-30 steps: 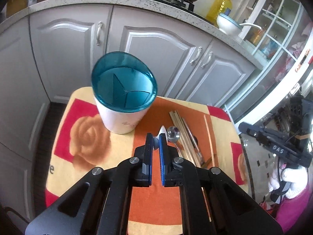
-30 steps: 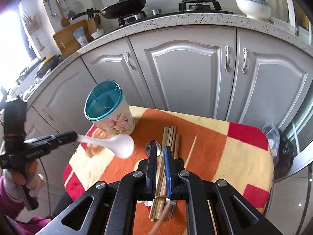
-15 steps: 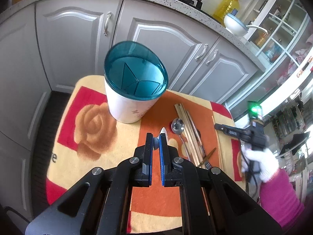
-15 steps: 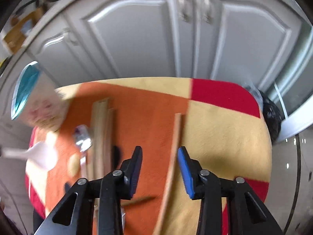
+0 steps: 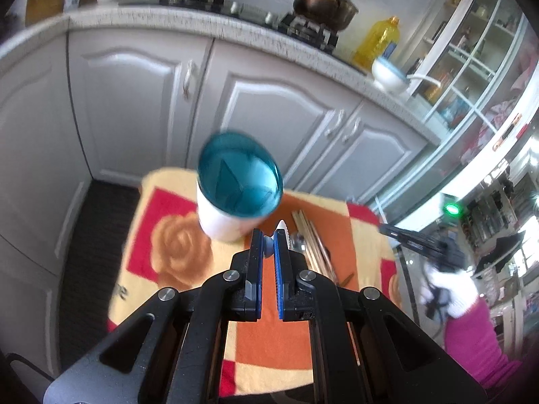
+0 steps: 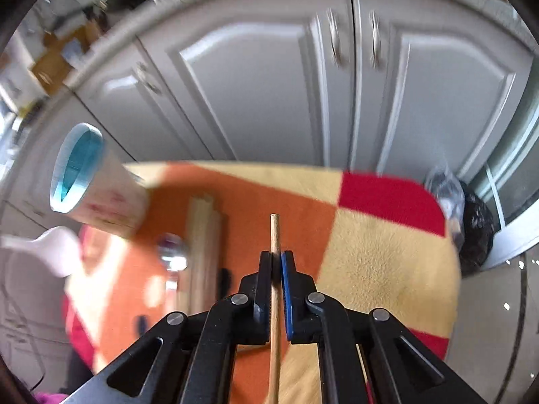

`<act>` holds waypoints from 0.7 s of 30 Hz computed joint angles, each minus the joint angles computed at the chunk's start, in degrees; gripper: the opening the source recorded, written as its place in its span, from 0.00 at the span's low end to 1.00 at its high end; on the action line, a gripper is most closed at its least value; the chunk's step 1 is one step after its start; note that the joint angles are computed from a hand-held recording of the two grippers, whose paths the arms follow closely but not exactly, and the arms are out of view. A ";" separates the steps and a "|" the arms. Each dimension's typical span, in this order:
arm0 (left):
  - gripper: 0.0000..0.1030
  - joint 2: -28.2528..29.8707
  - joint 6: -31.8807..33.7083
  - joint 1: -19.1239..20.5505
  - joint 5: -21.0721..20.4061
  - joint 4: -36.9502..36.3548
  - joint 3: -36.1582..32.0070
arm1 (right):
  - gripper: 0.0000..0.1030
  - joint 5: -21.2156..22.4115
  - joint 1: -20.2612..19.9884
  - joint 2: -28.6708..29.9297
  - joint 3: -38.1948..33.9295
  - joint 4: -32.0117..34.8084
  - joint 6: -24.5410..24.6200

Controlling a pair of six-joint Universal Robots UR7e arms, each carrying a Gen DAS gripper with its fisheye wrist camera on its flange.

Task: Organize utensils
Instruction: 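Carry the spoon and chopstick into the teal-lidded cup while both tools open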

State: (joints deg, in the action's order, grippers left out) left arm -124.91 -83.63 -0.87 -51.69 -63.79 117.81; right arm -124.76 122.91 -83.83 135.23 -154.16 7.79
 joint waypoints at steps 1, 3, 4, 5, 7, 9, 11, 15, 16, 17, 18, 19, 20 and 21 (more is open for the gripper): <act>0.04 0.52 -0.15 -0.19 0.99 1.18 -1.11 | 0.05 0.59 1.55 -1.24 -0.25 -0.16 -0.01; 0.04 1.69 -0.20 -0.27 2.95 3.50 -3.16 | 0.05 1.09 4.11 -2.44 -1.39 -0.16 -0.10; 0.04 2.51 -0.04 -0.02 3.92 4.72 -4.25 | 0.05 0.80 5.69 -2.50 -2.11 -0.45 -0.03; 0.04 2.90 -0.12 0.05 4.46 5.78 -4.80 | 0.05 0.66 7.39 -2.39 -3.14 -0.73 -0.30; 0.04 4.59 0.98 1.02 6.09 7.95 -6.70 | 0.05 1.14 9.95 -1.23 -5.76 -1.52 -1.34; 0.04 5.63 2.27 2.31 7.14 9.07 -7.53 | 0.05 2.48 12.15 0.97 -9.40 -2.93 -3.01; 0.04 7.01 4.01 4.18 8.08 9.95 -8.65 | 0.05 2.46 14.60 3.78 -13.06 -3.64 -4.36; 0.04 9.49 9.80 8.44 9.04 8.48 -9.16 | 0.05 3.55 17.25 10.17 -20.64 -5.30 -8.20; 0.04 10.07 11.61 9.83 9.07 7.46 -9.04 | 0.05 3.90 17.65 12.16 -22.82 -5.60 -9.41; 0.04 10.50 13.26 11.09 9.09 6.05 -8.73 | 0.05 4.06 17.90 13.90 -24.67 -5.84 -10.22; 0.04 10.84 14.60 12.21 8.91 4.90 -8.50 | 0.05 4.44 18.03 14.97 -25.96 -6.07 -10.74; 0.04 11.15 16.64 13.74 8.66 2.87 -8.09 | 0.05 5.00 18.03 15.98 -27.21 -6.09 -11.27; 0.04 11.21 17.67 14.43 8.45 1.73 -7.71 | 0.05 5.63 18.09 17.89 -29.23 -6.15 -11.98; 0.04 11.49 18.73 15.19 8.31 0.52 -7.41 | 0.05 5.85 18.26 18.49 -30.14 -5.95 -12.26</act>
State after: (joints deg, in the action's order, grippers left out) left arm -113.42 -64.90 14.32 -43.39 -63.27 110.40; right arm -118.91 141.17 -65.34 105.09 -160.11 -4.47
